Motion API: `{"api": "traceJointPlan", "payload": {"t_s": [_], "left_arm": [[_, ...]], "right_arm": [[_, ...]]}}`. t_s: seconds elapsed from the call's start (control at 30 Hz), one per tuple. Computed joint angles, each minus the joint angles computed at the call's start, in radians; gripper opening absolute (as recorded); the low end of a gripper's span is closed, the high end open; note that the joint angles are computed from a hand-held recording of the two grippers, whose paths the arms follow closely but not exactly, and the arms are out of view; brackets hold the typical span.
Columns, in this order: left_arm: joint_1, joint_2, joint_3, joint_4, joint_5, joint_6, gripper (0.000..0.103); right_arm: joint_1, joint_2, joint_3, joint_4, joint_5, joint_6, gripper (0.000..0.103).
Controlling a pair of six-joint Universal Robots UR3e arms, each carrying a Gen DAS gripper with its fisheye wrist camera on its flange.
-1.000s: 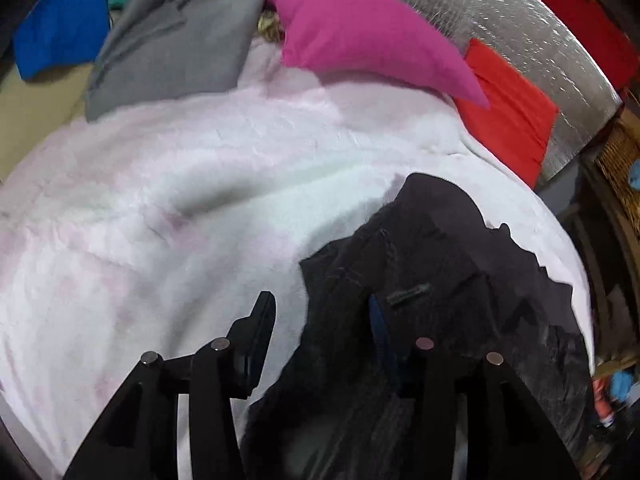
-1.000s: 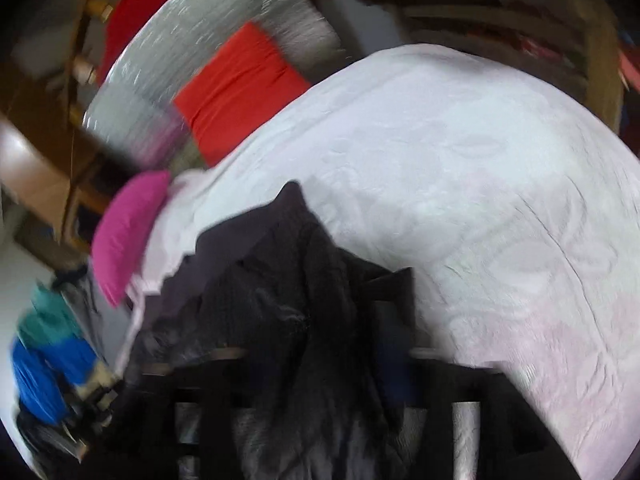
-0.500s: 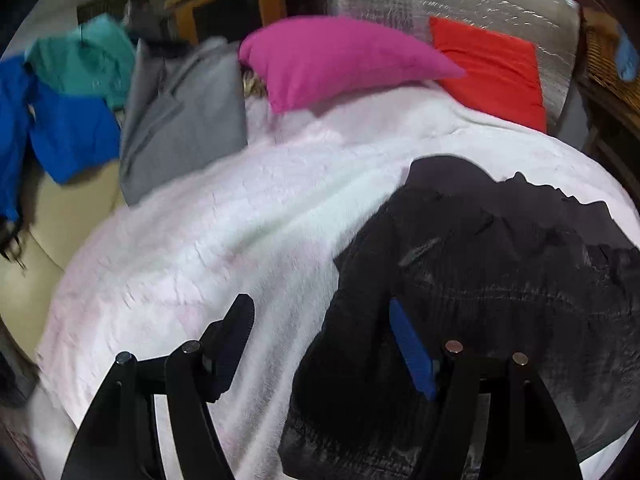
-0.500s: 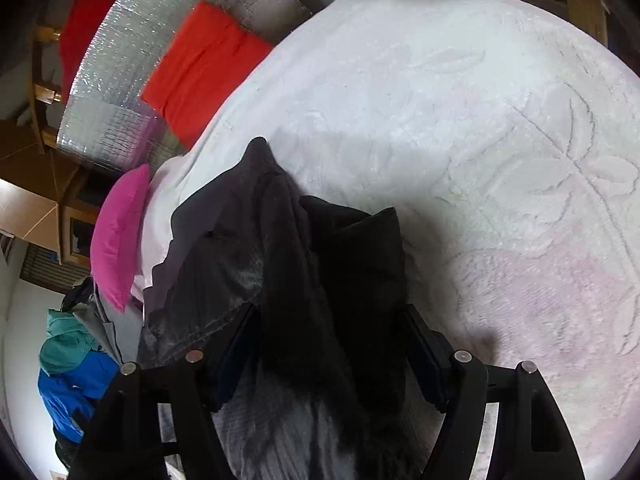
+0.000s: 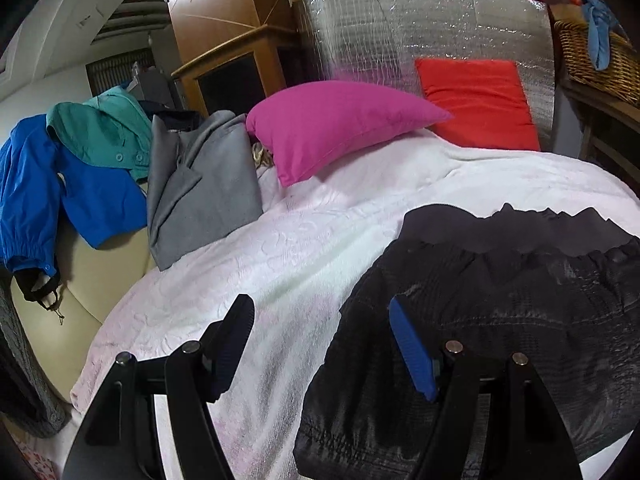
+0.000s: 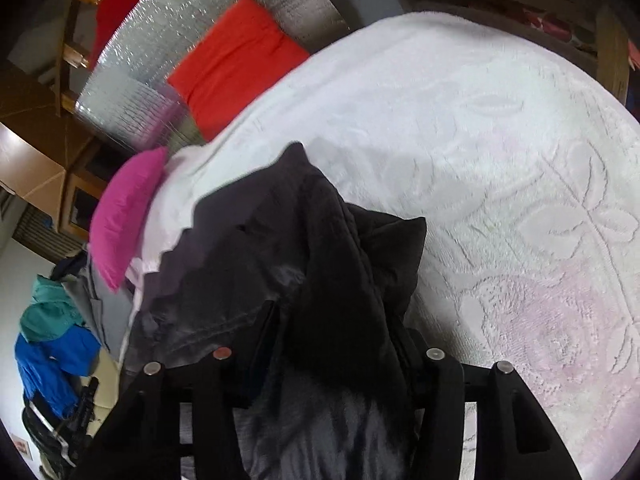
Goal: Fold large clothes
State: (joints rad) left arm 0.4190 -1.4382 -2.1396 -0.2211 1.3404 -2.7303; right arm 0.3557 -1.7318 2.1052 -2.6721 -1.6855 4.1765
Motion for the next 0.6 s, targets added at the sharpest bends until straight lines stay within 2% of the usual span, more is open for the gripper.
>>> {"api": "traceJointPlan", "payload": {"t_s": [0.1,0.2,0.33,0.4,0.6], "left_arm": [[0.001,0.011,-0.006,0.005,-0.005,-0.003,0.071],[0.006,0.02,-0.01,0.008,-0.011,-0.002,0.071],[0.015,0.026,-0.01,0.005,-0.022,0.001,0.071],[0.015,0.026,-0.013,0.009,-0.021,0.002,0.071],[0.024,0.037,-0.021,0.016,-0.031,0.0,0.071]], "right_arm": [[0.023,-0.023,-0.007,0.006,-0.06,0.02,0.062],[0.112,0.002,-0.051,-0.022,-0.225,0.023,0.062],[0.25,0.12,-0.151,-0.131,-0.432,-0.074,0.062],[0.287,0.187,-0.214,-0.144,-0.472,-0.136,0.062],[0.311,0.283,-0.324,-0.059,-0.444,-0.206,0.062]]}}
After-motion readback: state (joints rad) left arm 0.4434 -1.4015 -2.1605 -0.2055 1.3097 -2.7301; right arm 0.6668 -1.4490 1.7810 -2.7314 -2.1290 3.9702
